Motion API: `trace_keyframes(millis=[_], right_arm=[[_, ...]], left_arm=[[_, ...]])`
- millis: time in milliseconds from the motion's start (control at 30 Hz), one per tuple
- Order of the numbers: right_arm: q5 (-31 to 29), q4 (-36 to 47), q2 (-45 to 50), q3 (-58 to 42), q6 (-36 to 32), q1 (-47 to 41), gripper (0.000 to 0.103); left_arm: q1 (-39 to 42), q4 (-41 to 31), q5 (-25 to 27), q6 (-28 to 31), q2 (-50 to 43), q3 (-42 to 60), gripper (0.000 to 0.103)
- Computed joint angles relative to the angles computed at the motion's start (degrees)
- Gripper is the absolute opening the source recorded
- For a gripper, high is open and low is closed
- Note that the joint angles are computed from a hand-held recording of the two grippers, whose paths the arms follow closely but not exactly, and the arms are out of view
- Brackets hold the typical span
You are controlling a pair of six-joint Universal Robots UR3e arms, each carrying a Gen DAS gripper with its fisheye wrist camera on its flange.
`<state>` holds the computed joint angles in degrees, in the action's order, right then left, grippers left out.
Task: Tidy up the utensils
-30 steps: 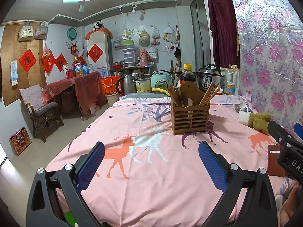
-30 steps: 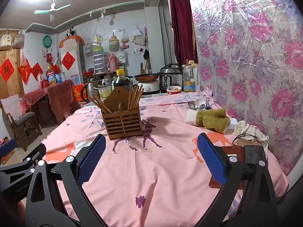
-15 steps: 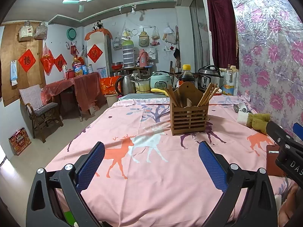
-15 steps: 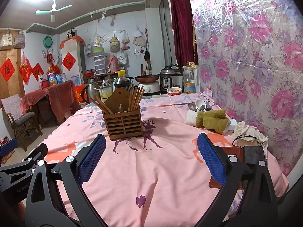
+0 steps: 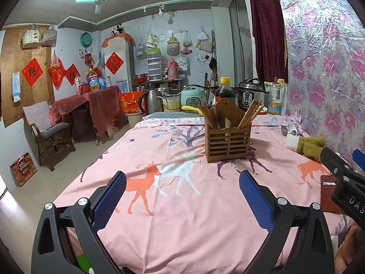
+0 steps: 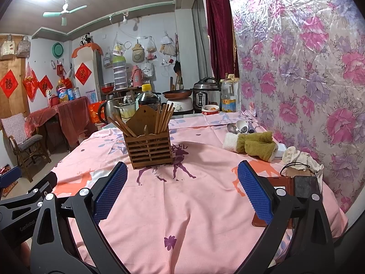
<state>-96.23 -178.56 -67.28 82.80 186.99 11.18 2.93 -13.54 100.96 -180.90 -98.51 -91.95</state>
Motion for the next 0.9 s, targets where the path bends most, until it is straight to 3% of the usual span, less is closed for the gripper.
trace_keyframes(millis=[167, 900], right_arm=[[0.0, 0.0, 0.0, 0.0, 0.0, 0.0, 0.094], [0.1, 0.1, -0.1, 0.0, 0.0, -0.1, 0.094]], left_arm=[[0.6, 0.5, -2.0, 0.5, 0.7, -0.9, 0.097], [0.6, -0.6, -1.2, -0.3, 0.4, 0.0, 0.097]])
